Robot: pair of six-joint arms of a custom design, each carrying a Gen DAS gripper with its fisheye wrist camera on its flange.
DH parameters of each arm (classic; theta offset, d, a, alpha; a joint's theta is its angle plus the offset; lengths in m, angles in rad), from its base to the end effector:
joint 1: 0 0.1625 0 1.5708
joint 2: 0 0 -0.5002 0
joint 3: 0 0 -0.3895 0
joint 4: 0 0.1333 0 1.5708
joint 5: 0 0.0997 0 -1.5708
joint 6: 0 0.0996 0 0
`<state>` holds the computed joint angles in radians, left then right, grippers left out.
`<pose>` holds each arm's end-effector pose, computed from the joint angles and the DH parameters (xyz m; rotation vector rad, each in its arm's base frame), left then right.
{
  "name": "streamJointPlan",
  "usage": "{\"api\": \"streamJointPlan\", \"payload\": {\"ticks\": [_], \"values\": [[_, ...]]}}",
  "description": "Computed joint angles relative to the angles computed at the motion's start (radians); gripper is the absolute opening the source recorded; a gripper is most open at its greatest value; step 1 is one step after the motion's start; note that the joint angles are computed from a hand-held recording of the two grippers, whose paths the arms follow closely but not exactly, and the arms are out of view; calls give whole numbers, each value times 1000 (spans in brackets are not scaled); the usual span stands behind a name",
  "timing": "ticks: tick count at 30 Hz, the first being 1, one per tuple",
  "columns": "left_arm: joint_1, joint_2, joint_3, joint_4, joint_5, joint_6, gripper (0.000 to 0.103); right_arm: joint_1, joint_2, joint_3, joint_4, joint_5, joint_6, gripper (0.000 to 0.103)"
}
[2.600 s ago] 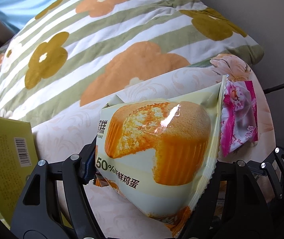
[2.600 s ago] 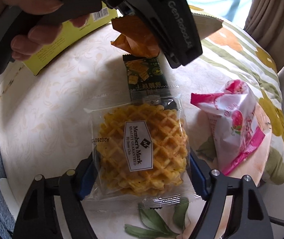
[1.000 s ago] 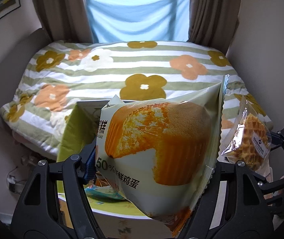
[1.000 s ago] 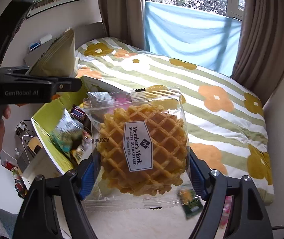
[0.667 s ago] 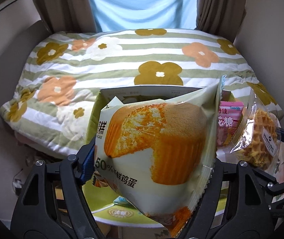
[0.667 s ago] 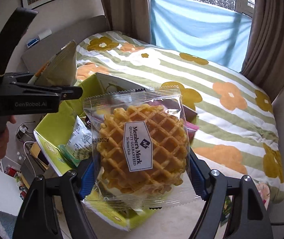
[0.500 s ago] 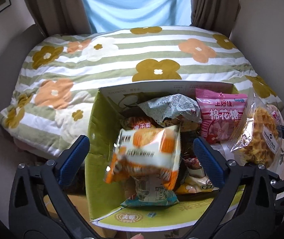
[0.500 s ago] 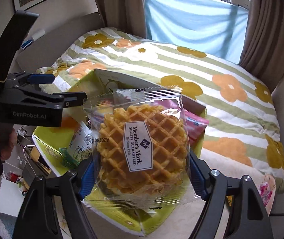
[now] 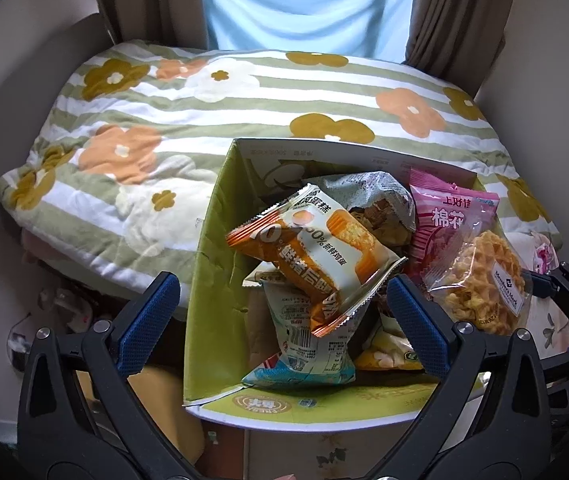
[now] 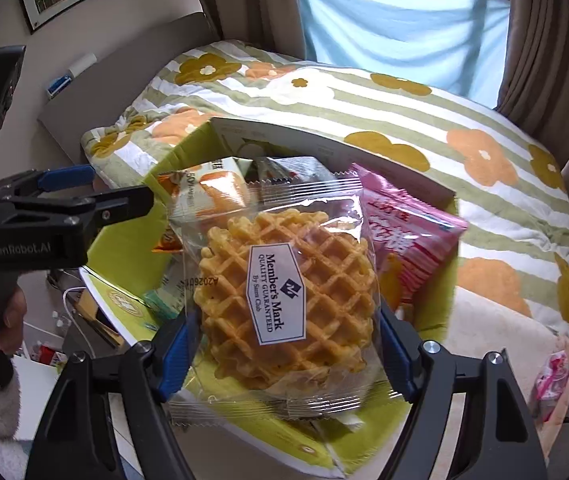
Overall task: Organize snacks
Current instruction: 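Carry the cake bag and waffle pack over the box and release both, then withdraw both tools from the box toward the green packet and pink bag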
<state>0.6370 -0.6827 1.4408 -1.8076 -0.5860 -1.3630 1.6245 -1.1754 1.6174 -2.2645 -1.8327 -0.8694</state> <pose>-0.4582 -0.6080 0.1129 -0.1580 2.1758 -0.8206 0.1431 -0.6585 0.3892 1.2040 -2.5254 0.1788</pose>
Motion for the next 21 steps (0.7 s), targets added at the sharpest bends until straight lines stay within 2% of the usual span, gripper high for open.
{"api": "streamJointPlan", "payload": {"ticks": [3,5,8,12,21], "values": [[-7,-2,8,-1,-4,-30,103,-8,4,8,4,35,30,80],[-12,-4,8,17,-6,-50,103,-16,-4,24,-22,75,23,103],[-18,-3,6,49,-10,-82,103,-22,-20,44,-41,111,-18,103],[-24,-4,19,14,-22,-84,103,-22,-33,53,-46,100,-42,103],[-46,9,-14,23,-1,-47,103,-21,-73,70,-81,88,-67,103]]}}
